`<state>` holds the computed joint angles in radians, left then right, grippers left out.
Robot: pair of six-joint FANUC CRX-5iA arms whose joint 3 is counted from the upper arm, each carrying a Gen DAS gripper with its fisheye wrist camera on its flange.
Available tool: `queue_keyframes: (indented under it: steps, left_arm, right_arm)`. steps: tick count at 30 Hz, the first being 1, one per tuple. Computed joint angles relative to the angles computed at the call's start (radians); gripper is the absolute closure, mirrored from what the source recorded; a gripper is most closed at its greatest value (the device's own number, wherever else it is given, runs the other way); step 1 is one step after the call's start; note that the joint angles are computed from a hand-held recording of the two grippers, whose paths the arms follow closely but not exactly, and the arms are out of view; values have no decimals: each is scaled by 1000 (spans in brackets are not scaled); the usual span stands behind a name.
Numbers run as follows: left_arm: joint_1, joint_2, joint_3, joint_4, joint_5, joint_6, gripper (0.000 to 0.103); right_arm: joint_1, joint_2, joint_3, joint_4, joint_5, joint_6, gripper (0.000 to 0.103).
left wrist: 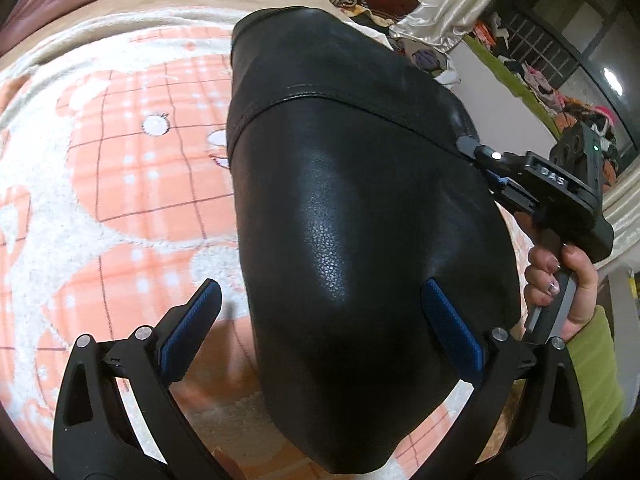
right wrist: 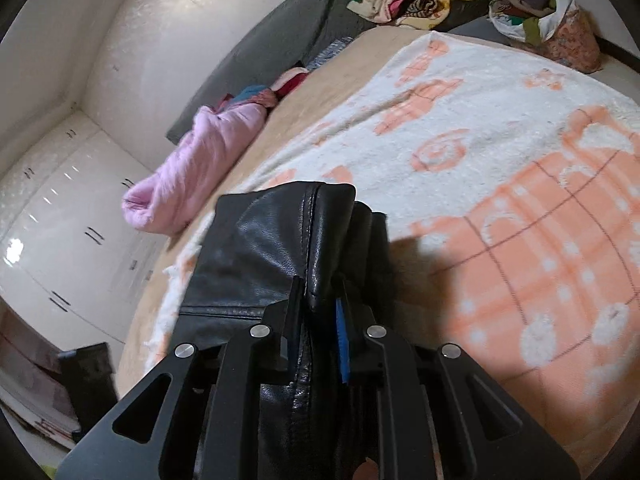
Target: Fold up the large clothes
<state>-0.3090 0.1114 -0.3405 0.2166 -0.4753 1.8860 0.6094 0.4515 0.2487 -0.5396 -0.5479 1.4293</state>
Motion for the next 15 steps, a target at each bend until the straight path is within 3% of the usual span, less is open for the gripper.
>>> queue_keyframes:
  steps: [6,10,15]
  left_arm:
    - [-11,22,41,-33,-31,22,9]
    - [-13,20,36,-29,-28,14,9]
    - [-22,22,46,-51,-35,33,9]
  right_arm:
    - [107,-10,-81,418,67,-315,79]
    - [132,-25,-120,540,83,-414,75]
    - [130,-40,-139,535,76,-429,64]
